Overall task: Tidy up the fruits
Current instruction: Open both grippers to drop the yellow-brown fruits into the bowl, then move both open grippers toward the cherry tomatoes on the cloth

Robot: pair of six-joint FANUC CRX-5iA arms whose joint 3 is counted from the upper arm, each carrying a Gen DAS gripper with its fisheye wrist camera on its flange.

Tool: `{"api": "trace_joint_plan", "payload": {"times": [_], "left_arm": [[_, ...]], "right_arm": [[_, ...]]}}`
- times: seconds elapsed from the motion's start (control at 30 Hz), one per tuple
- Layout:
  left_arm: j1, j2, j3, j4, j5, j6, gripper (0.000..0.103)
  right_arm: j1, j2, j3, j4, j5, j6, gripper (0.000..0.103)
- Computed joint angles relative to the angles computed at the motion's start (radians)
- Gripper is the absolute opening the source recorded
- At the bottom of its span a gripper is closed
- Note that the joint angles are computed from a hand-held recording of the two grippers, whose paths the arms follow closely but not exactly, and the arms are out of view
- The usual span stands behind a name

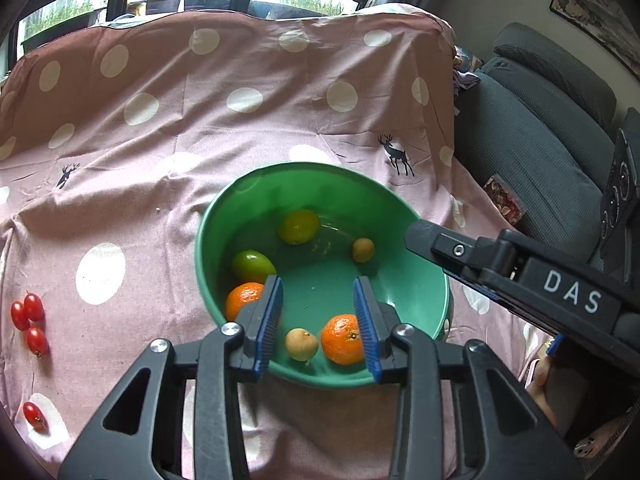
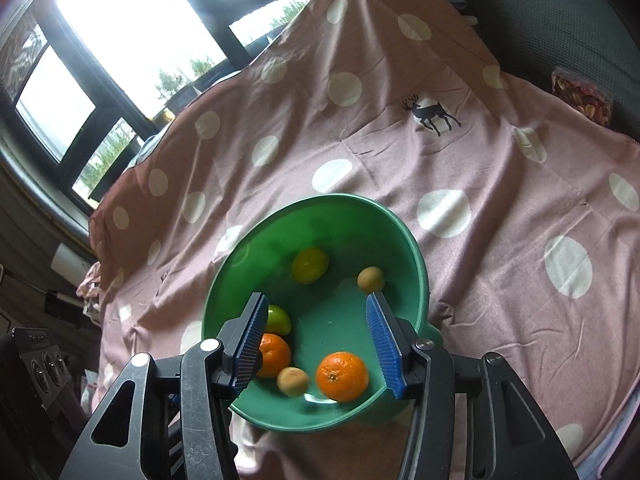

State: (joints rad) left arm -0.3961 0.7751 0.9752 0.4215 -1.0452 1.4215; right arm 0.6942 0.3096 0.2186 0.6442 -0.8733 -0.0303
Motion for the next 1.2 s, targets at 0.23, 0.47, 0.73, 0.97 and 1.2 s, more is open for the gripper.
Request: {"api": "trace_joint_plan", "payload": {"times": [0.23, 0.47, 0.73, 0.97, 1.2], "left_arm": [[0.061, -0.199, -0.29, 0.024, 0.18, -0.025, 0.061], [0.113, -0.35, -0.442, -0.18, 0.265, 0.047, 0.071], [0.222, -0.454, -0.632, -0.096, 0.334, 0.021, 0.075], [0.279, -0.435, -0.671, -0.104, 0.277, 0.079, 0.078], [0.319, -0.422, -0.692, -0.06, 0.24, 0.043, 0.078]], "right_arm": [[0.028, 0.02, 0.024, 0.072, -0.03, -0.002, 0.06], [0.067, 0.084, 0.106, 0.13, -0.081, 0.041, 0.074], [0.107, 0.186, 0.249, 0.118, -0.082, 0.208, 0.075], [0.145, 0.332, 0.443, 0.043, -0.064, 0.385, 0.084], [0.134, 0.437, 0.62, -0.166, -0.07, 0.572, 0.084]]}}
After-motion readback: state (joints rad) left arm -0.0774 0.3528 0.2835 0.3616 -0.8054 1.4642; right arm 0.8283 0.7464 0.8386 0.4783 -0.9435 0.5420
